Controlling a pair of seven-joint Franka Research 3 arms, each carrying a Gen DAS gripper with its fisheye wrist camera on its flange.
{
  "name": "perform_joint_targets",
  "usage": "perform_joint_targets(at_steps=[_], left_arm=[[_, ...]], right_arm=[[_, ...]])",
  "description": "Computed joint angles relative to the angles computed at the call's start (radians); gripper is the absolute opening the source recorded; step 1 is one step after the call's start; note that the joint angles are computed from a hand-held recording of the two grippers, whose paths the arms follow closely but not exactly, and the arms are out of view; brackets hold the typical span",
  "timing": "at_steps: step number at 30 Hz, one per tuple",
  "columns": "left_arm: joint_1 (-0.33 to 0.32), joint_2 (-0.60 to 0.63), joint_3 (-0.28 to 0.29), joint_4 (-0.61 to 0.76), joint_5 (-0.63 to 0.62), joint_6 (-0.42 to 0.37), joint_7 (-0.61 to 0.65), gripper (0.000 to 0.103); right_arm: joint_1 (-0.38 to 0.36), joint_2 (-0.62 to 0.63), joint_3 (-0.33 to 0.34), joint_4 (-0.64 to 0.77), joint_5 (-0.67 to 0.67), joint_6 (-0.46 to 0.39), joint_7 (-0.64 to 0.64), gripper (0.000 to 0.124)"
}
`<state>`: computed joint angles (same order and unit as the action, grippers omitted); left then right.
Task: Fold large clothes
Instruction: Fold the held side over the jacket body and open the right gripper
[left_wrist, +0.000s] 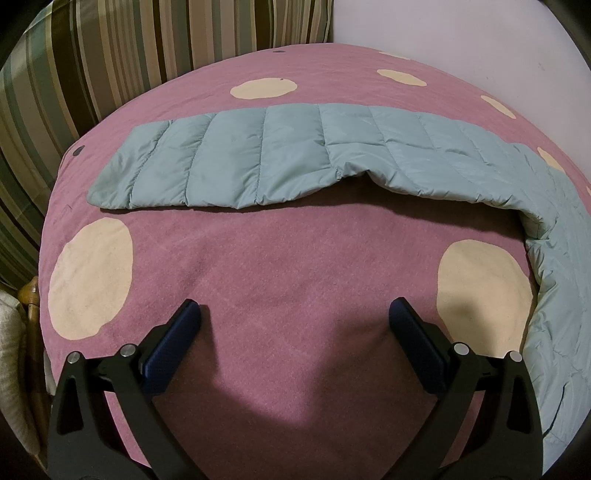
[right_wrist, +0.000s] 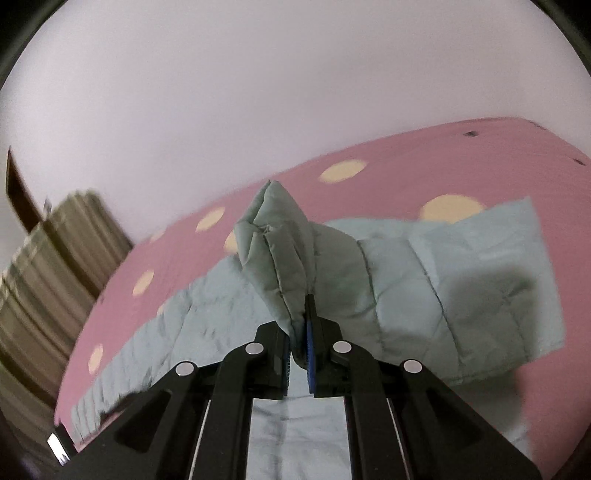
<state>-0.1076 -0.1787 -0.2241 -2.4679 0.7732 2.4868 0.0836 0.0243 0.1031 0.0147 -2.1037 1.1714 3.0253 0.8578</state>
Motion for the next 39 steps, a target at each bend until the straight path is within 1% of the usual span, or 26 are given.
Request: perform_joint_targets(at_steps=[1, 2, 4, 7, 8, 9, 10, 12, 14, 16, 18, 21, 24, 25, 26, 27, 28, 29, 30, 32, 33, 36, 37, 38, 39], left_arm=[[0.000, 0.000, 0.000, -0.001, 0.001, 0.001, -0.001, 0.101], [0.000, 0.000, 0.000, -0.001, 0.001, 0.001, -0.001, 0.101], [0.000, -0.001, 0.000, 0.000, 0.000, 0.000, -0.001, 0.101], [-0.001, -0.001, 0.000, 0.000, 0.000, 0.000, -0.001, 0.101], [-0.001, -0.001, 0.000, 0.000, 0.000, 0.000, -0.001, 0.101], [0.000, -0.001, 0.000, -0.001, 0.001, 0.000, -0.001, 0.101], [-0.001, -0.001, 0.000, -0.001, 0.000, 0.000, -0.001, 0.101], [-0.001, -0.001, 0.000, -0.001, 0.000, 0.000, -0.001, 0.101], [0.000, -0.001, 0.000, -0.001, 0.000, 0.000, -0.001, 0.101], [-0.001, -0.001, 0.000, 0.000, 0.000, -0.001, 0.000, 0.101], [0.000, -0.001, 0.000, -0.001, 0.000, 0.000, -0.001, 0.101], [0.000, -0.001, 0.000, -0.001, 0.000, 0.000, -0.001, 0.101], [0.000, -0.001, 0.000, -0.001, 0.000, 0.000, -0.001, 0.101], [0.000, -0.001, 0.000, -0.001, 0.000, 0.000, -0.001, 0.101], [0.000, 0.000, 0.000, -0.001, 0.001, 0.001, -0.001, 0.101], [0.000, 0.000, 0.000, -0.001, 0.001, 0.001, -0.001, 0.101], [0.000, 0.000, 0.000, 0.000, 0.001, 0.001, -0.002, 0.101], [-0.001, 0.000, 0.000, 0.000, 0.000, -0.001, 0.000, 0.101], [-0.001, 0.000, 0.000, 0.001, 0.000, -0.001, 0.000, 0.101], [-0.001, -0.001, 0.001, 0.000, 0.000, 0.000, 0.000, 0.101], [0.000, -0.001, 0.001, -0.001, 0.000, 0.001, -0.001, 0.101], [0.000, -0.001, 0.000, -0.001, 0.000, 0.001, -0.002, 0.101], [0.000, 0.001, 0.000, 0.000, 0.001, 0.001, -0.002, 0.101], [-0.001, 0.000, 0.000, 0.000, 0.000, 0.000, -0.001, 0.101], [0.000, -0.001, 0.000, -0.001, 0.001, 0.000, -0.001, 0.101]], right_arm=[[0.006, -0.015, 0.002, -0.022, -0.031, -0.006, 0.019, 0.006], [0.011, -0.006, 0.005, -0.028, -0.031, -0.011, 0.003, 0.006], [0.043, 0.047, 0.002, 0.005, -0.129, -0.024, 0.074, 0.006], [0.059, 0.086, 0.011, 0.019, -0.235, -0.039, 0.152, 0.007], [0.058, 0.095, 0.016, 0.023, -0.257, -0.046, 0.172, 0.007], [0.043, 0.112, 0.038, 0.030, -0.313, -0.053, 0.201, 0.007], [0.044, 0.094, 0.038, 0.003, -0.299, -0.067, 0.201, 0.007], [0.066, 0.105, 0.027, -0.003, -0.367, -0.081, 0.255, 0.007], [0.081, 0.090, 0.024, -0.030, -0.404, -0.089, 0.290, 0.007], [0.095, 0.107, 0.015, -0.022, -0.457, -0.098, 0.333, 0.008], [0.081, 0.101, 0.029, -0.040, -0.464, -0.092, 0.330, 0.009], [0.079, 0.113, 0.030, -0.028, -0.488, -0.106, 0.354, 0.009], [0.092, 0.133, 0.016, -0.003, -0.547, -0.122, 0.409, 0.010], [0.094, 0.137, 0.017, 0.003, -0.560, -0.124, 0.418, 0.014], [0.090, 0.137, 0.024, 0.006, -0.560, -0.127, 0.416, 0.022], [0.075, 0.129, 0.043, 0.005, -0.533, -0.132, 0.385, 0.029], [0.055, 0.119, 0.067, 0.002, -0.486, -0.141, 0.337, 0.048], [0.046, 0.110, 0.080, -0.003, -0.447, -0.144, 0.296, 0.062], [0.034, 0.085, 0.102, -0.018, -0.381, -0.151, 0.231, 0.065], [0.040, 0.044, 0.107, -0.045, -0.301, -0.163, 0.135, 0.066], [0.046, 0.006, 0.111, -0.071, -0.250, -0.158, 0.062, 0.066], [0.071, -0.089, 0.083, -0.142, -0.172, -0.109, -0.054, 0.064], [0.079, -0.109, 0.067, -0.156, -0.158, -0.098, -0.072, 0.053], [0.079, -0.134, 0.044, -0.177, -0.176, -0.081, -0.059, 0.043], [0.071, -0.150, 0.018, -0.194, -0.230, -0.073, -0.008, 0.039]])
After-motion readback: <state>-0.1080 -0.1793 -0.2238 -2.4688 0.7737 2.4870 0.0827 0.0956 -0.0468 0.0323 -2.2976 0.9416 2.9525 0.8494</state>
